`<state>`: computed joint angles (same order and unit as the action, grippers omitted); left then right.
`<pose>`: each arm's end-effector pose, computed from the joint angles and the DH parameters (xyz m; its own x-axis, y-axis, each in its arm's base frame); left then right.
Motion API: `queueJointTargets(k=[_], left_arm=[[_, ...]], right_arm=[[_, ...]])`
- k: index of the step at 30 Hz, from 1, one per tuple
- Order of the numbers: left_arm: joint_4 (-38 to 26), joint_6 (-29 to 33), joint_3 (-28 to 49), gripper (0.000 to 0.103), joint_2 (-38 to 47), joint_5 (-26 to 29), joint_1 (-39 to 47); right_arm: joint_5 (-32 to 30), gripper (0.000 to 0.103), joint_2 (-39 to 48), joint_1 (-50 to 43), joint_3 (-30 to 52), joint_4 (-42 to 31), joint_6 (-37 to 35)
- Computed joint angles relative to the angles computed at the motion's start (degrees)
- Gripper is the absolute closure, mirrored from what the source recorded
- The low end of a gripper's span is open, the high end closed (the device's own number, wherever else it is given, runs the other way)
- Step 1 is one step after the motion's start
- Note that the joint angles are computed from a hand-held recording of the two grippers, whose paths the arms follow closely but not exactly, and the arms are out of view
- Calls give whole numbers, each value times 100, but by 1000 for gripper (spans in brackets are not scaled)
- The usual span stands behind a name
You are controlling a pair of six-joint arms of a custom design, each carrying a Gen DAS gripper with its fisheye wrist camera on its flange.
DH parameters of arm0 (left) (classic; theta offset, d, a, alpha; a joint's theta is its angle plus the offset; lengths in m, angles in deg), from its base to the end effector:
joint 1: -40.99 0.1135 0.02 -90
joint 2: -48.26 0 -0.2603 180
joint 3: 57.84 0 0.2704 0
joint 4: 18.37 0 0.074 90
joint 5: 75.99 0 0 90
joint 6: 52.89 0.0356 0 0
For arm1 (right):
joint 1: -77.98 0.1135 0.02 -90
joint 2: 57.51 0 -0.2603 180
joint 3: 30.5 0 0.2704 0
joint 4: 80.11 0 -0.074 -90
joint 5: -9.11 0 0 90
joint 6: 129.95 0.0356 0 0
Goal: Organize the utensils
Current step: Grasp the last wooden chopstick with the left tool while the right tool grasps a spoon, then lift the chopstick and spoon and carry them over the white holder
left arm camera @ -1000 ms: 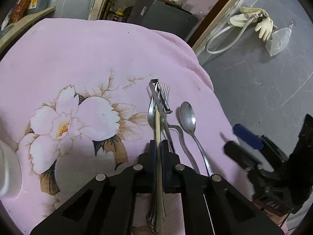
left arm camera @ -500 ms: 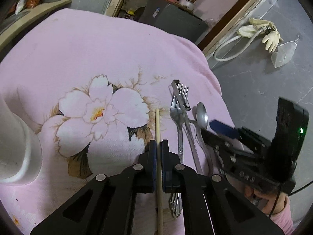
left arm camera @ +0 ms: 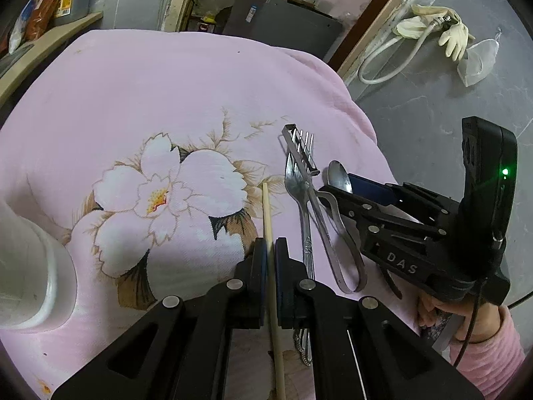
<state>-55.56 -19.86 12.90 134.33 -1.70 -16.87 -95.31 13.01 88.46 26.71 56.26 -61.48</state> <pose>0.1831 -0.2733 0.2158 -0.8400 -0.1800 -0.5118 0.0426 0.9185 -0.3930 0.2496 0.0552 0.2057 -0.6529 -0.4822 -0.5840 -0.5906 0.8070 -0.0061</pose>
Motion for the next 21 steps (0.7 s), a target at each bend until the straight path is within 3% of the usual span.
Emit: queueJointTargets(k=[5,9,12,21], left_arm=[[187,-105,-69,101,-45,-47,-109],[192,-217,-51,101,-161,-501,-476],[179,-189,12,101,-244,-1280,-951],[368,-400,-257,100,-669,-4291,-2381]], right_arm=[[-82,70,-274,-28,-233,161,241],[-34,70,-1108,-59,-674,339,371],[104,70,-2212,10,-1138,399,372],[374,70,-5692,281,-2184,238,593]])
